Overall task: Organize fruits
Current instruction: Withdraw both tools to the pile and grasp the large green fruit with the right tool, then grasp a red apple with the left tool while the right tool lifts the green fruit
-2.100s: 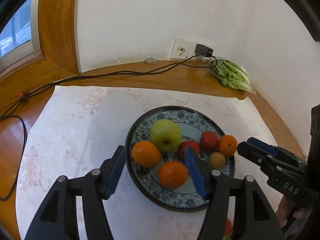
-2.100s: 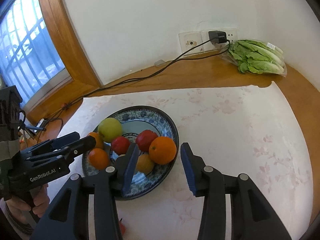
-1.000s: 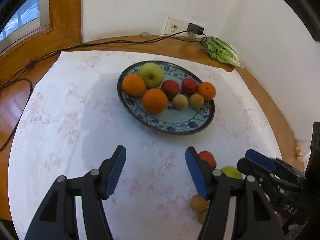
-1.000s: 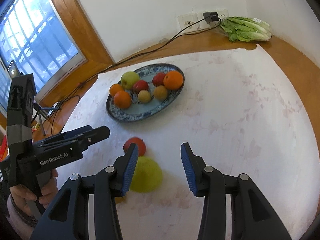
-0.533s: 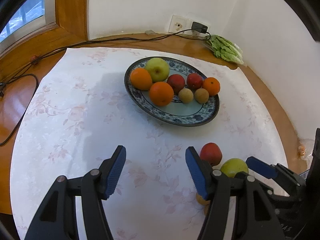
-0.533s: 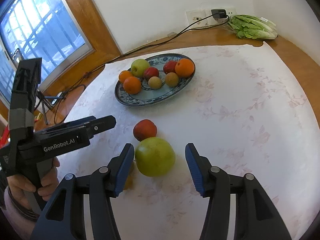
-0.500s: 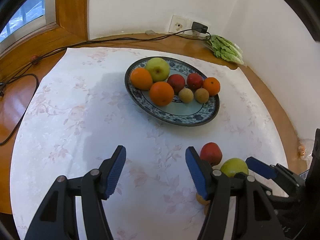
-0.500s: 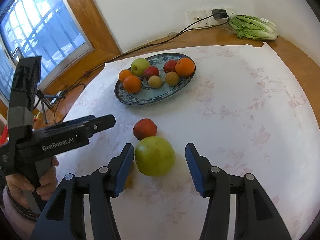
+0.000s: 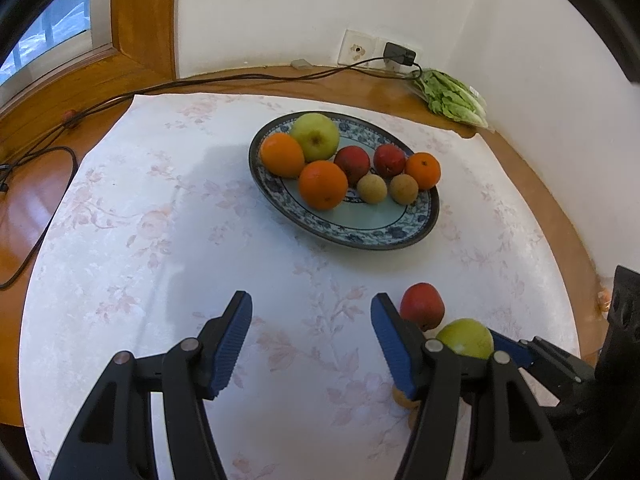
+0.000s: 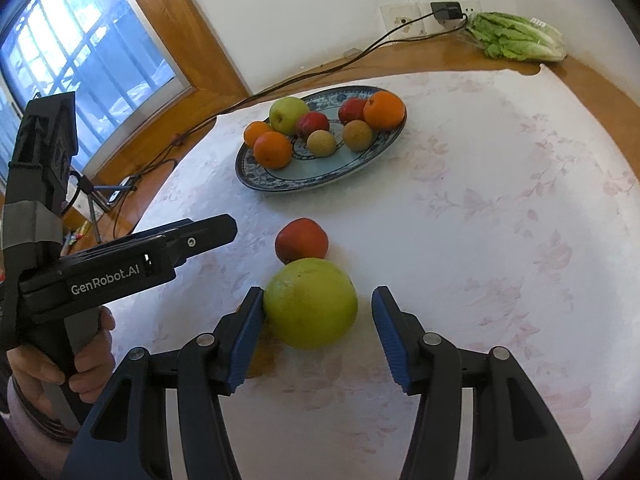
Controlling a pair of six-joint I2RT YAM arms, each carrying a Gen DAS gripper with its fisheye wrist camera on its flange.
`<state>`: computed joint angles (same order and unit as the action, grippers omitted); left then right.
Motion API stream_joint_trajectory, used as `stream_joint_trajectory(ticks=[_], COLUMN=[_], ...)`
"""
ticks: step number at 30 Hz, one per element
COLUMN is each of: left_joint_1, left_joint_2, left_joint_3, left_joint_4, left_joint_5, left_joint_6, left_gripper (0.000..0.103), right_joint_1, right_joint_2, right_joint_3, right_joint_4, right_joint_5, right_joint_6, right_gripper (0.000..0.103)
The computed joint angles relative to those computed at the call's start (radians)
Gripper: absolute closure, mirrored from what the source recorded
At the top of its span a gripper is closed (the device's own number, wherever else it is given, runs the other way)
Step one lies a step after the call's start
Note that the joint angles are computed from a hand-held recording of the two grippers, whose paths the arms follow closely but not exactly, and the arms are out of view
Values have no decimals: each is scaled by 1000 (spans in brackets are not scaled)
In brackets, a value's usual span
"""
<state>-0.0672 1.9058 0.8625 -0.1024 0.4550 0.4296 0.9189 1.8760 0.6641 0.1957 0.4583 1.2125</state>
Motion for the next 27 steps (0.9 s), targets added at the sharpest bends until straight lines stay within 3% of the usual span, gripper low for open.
stream_joint_trajectory(ticks=[4,9,18,27], left_joint_1=[-8,-22,-68,-143], left_joint_2=[1,-9,-35,-57], left_joint_3=[-3,-16,-60,-106], left_joint_4=[2,6,33,72], left_joint_5=[-4,-5,-16,-41], left_joint_6=[-3,-3,-10,-16], left_gripper=[38,38,38,38], right_joint_1=[2,11,14,7], right_joint_2=[4,-1,-110,-148], right_joint_3=[-18,-21,-87,-130], right_joint_4=[51,51,-61,-147], right_joint_5=[-1,12,108,131], right_joint_6=[-9,-8,81,166], right_gripper=[55,56,56,56])
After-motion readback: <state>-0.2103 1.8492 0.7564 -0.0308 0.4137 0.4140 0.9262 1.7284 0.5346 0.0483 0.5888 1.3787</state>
